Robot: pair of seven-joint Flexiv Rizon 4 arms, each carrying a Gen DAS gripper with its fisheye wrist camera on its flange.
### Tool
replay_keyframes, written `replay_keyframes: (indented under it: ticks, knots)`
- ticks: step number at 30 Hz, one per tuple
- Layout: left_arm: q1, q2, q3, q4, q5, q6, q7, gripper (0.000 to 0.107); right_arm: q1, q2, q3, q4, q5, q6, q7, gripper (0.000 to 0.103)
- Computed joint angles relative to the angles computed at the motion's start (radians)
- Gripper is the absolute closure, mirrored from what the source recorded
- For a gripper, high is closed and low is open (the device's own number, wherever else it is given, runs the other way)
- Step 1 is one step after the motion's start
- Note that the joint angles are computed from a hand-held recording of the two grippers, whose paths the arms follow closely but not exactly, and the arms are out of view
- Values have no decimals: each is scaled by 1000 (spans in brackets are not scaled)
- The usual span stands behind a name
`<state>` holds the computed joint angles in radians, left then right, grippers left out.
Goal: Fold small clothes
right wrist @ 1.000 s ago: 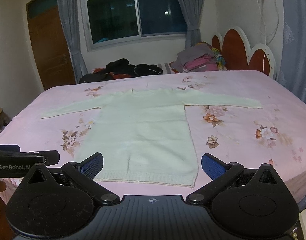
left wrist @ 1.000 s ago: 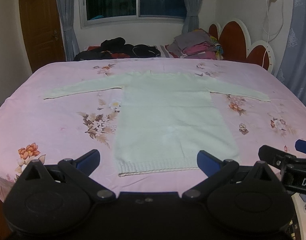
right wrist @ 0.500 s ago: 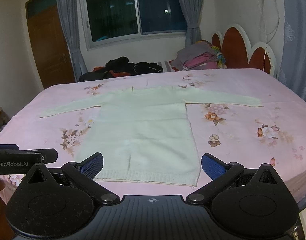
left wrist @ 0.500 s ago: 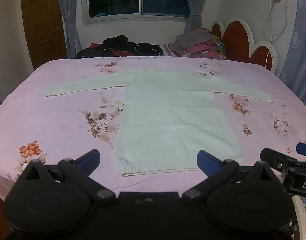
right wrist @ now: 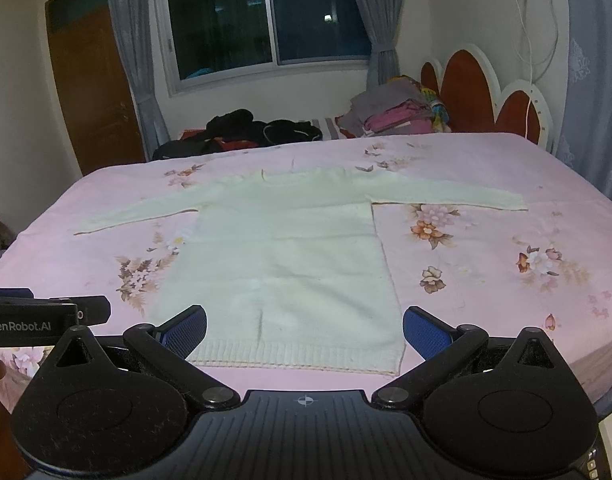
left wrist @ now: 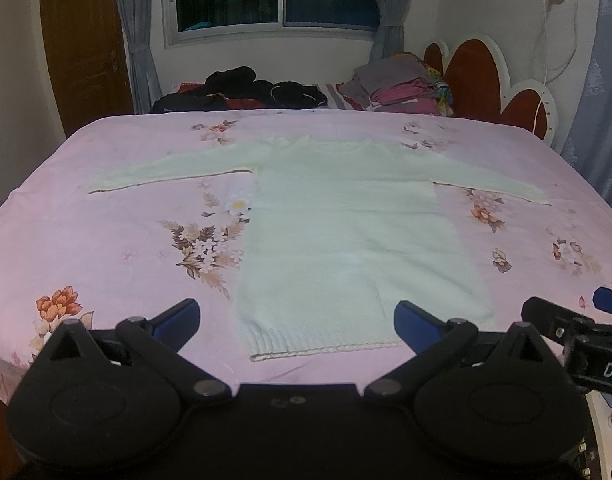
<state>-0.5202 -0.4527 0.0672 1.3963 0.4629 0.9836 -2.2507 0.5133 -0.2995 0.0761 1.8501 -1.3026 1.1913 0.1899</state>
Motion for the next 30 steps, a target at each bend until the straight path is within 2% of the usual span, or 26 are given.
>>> replay_keyframes:
  ticks: [9, 17, 24, 30]
  knots:
    - [25, -48, -6, -50, -42, -9, 55, 4, 11, -44, -19, -45, 48, -10, -31, 0]
    - [49, -131, -2, -139, -102, -21, 133, 4, 30, -109, -51, -110, 111, -38, -89, 0]
    - [99, -256, -5, -271, -199, -30, 231, 4, 36, -191, -122, -183, 49, -21, -16, 0]
    - [149, -368, -9, -392, -289, 22, 306, 4, 38, -299, -140, -315, 210, -43, -125, 0]
